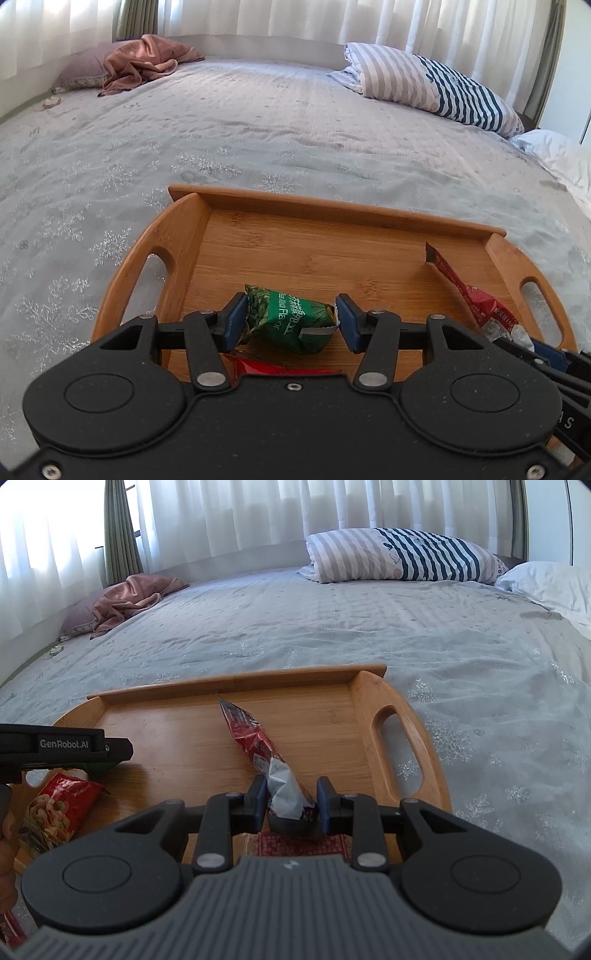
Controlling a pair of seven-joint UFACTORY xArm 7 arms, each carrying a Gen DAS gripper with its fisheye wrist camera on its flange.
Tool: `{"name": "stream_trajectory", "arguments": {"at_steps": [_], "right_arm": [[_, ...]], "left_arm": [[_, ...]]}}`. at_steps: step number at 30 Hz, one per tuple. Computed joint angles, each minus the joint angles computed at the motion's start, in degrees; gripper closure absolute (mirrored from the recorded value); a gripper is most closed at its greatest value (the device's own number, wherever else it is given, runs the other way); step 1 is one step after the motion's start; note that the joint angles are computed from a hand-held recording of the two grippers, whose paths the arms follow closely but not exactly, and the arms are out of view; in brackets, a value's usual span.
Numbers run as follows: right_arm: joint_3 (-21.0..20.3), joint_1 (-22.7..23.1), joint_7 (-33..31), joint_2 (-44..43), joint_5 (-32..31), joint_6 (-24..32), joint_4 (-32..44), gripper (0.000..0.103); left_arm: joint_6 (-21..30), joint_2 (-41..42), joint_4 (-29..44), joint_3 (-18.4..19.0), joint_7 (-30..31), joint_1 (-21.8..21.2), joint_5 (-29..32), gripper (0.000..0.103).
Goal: Organize snacks
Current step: 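Open both grippers to drop the green packet and white-red snack on the tray, then move both open grippers back toward the snack pile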
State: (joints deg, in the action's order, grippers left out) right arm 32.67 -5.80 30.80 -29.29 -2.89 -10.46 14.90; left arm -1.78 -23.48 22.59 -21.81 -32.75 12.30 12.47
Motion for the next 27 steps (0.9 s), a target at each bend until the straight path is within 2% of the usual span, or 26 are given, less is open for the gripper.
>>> {"name": "stream_trajectory", "arguments": {"at_steps": [3, 6, 8, 9, 11, 13, 14, 16, 21, 27], "right_arm": [[-0.56, 0.43, -0.12, 0.24, -0.06, -0.47, -0.13, 0.069], [-2.95, 2.55, -0.72, 0.89, 0.17, -1.69, -0.6, 0.061], [-4.37, 4.01, -1.15, 0.82, 0.69, -2.31, -1.05, 0.061], [-4.78, 4.55, -1.35, 0.6, 1.0, -2.51, -1.26, 0.058], [-5.5, 5.47, -1.77, -0.01, 1.54, -2.9, -1.71, 0.046], [-5.99, 6.38, -2.1, -1.26, 2.03, -2.74, -2.23, 0.041], [-5.89, 6.53, -2.19, -2.04, 2.21, -2.44, -2.45, 0.04], [-6.07, 7.21, -2.36, -3.91, 2.2, -2.03, -3.26, 0.035], [-8.43, 11.03, -2.5, -10.3, 1.11, -0.3, -6.25, 0.025], [-10.27, 16.35, -1.36, -20.98, -1.02, 4.21, -10.62, 0.015]], "left_arm": [[0.01, 0.1, 0.2, -0.85, -0.13, 0.62, 0.41, 0.052], [0.1, -0.04, 0.25, -1.39, -0.15, 0.93, 0.87, 0.048], [0.12, -0.56, 0.14, -2.55, -0.45, 2.08, 1.49, 0.045], [0.19, -0.89, 0.02, -2.66, -0.42, 2.21, 1.69, 0.043], [0.23, -1.62, -0.29, -2.12, -0.17, 1.71, 1.8, 0.035], [0.36, -2.93, -0.94, -0.57, 0.44, 0.25, 1.48, 0.027], [0.5, -3.77, -1.39, 0.67, 0.97, -0.95, 1.17, 0.02], [0.95, -5.81, -2.45, 3.63, 2.39, -3.91, 0.27, 0.014], [4.03, -13.9, -6.18, 8.71, 5.65, -9.34, -2.1, 0.007], [10.65, -28.67, -12.74, 13.9, 8.77, -16.14, -5.78, 0.002]]}}
